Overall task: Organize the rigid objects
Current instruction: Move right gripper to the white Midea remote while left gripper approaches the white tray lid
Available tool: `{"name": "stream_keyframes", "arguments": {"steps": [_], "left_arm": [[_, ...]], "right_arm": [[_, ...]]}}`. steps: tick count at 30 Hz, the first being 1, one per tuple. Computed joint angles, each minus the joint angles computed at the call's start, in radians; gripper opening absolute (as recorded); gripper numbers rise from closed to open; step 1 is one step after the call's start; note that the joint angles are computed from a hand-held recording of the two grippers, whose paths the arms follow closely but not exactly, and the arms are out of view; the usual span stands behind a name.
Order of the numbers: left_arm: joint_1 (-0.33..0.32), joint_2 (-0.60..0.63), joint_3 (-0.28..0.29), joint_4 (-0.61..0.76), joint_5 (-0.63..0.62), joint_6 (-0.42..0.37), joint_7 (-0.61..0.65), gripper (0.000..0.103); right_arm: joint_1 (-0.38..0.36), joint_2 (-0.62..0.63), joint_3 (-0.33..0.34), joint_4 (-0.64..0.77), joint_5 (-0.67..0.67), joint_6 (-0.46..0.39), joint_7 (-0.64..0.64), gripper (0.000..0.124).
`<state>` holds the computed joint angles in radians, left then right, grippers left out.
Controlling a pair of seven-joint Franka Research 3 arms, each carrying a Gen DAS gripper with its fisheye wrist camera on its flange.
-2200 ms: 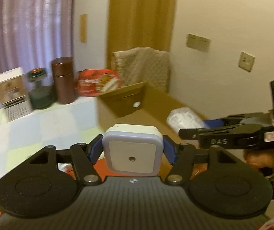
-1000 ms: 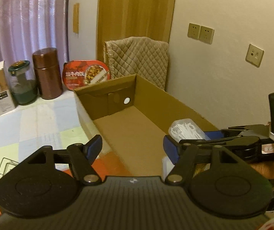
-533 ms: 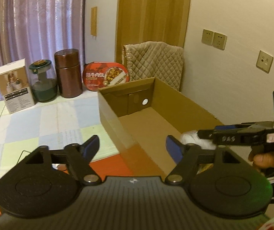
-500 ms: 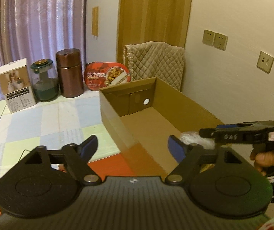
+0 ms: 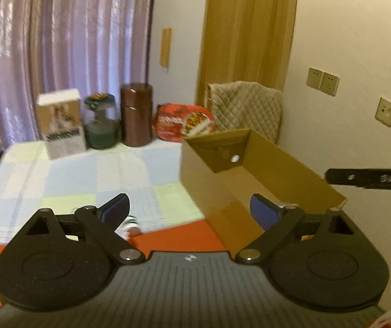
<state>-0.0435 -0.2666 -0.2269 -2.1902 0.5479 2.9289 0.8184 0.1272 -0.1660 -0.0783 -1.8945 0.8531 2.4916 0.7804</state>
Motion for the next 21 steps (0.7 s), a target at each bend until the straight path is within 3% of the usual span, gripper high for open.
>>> {"name": "stream_keyframes", "arguments": {"steps": [9,15,21], "left_arm": [[0.0,-0.193,0.057,-0.16,-0.075,-0.085,0.063,0.093],[0.039,-0.307,0.062,-0.259,-0.098,-0.111,0.069,0.094],[0.037,-0.372,0.084,-0.317,-0.128,-0.148,0.12,0.094]], "right_arm": [[0.066,-0.145,0.008,-0.112,0.039,-0.024,0.01,0.068],[0.104,-0.177,0.02,-0.15,0.013,-0.02,0.04,0.069],[0.14,-0.209,0.03,-0.207,-0.007,0.006,0.023,0.069]]}}
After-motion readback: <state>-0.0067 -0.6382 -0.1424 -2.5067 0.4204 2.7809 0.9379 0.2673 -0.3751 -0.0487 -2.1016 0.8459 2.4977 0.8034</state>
